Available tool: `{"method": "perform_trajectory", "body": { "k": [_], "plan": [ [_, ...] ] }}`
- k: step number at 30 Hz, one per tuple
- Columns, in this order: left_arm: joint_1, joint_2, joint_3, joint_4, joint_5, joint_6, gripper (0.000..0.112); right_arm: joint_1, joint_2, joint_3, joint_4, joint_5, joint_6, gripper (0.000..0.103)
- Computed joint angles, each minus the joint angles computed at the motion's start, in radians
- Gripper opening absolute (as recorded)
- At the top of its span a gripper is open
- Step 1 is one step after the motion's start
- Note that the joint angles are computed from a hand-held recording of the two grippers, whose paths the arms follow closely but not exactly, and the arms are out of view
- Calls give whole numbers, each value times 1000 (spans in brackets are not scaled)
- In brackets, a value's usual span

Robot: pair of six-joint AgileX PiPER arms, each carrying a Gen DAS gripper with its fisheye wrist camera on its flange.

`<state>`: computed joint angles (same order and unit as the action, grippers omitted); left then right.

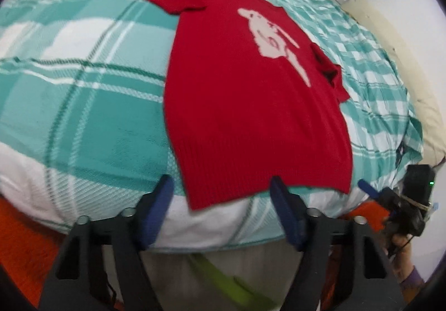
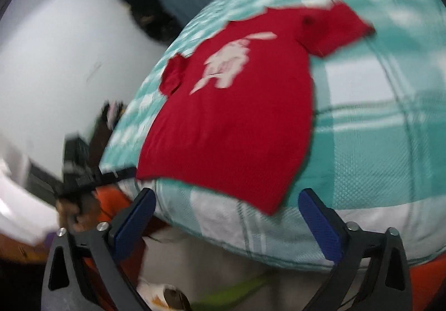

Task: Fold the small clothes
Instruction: 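Grasp the red sweater hem with both grippers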

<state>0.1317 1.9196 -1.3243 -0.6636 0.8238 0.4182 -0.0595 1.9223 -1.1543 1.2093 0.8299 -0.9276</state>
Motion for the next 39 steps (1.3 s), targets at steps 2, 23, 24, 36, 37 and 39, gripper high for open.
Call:
{"method": "perform_trajectory", "body": {
  "k": [2, 23, 24, 36, 37, 39],
  "plan": [
    [0, 9, 18, -38, -26, 19, 67, -25, 57, -7, 68, 26, -8, 84],
    [3, -80, 9, 118, 41, -108, 4, 83, -58, -20, -301, -77, 265, 7],
    [2, -98, 22, 126, 41, -99, 4, 83, -76, -12, -324, -73, 280, 7],
    [-47, -129, 98, 260, 6, -148, 4, 61, -91, 4, -423, -21, 368, 6],
    [-55, -95, 87, 286, -12, -169, 5, 60, -58, -14, -434, -19, 387, 6],
    [-60, -11, 49, 304, -22, -215, 5, 66, 7, -43, -448, -30, 419, 6]
  ]
}}
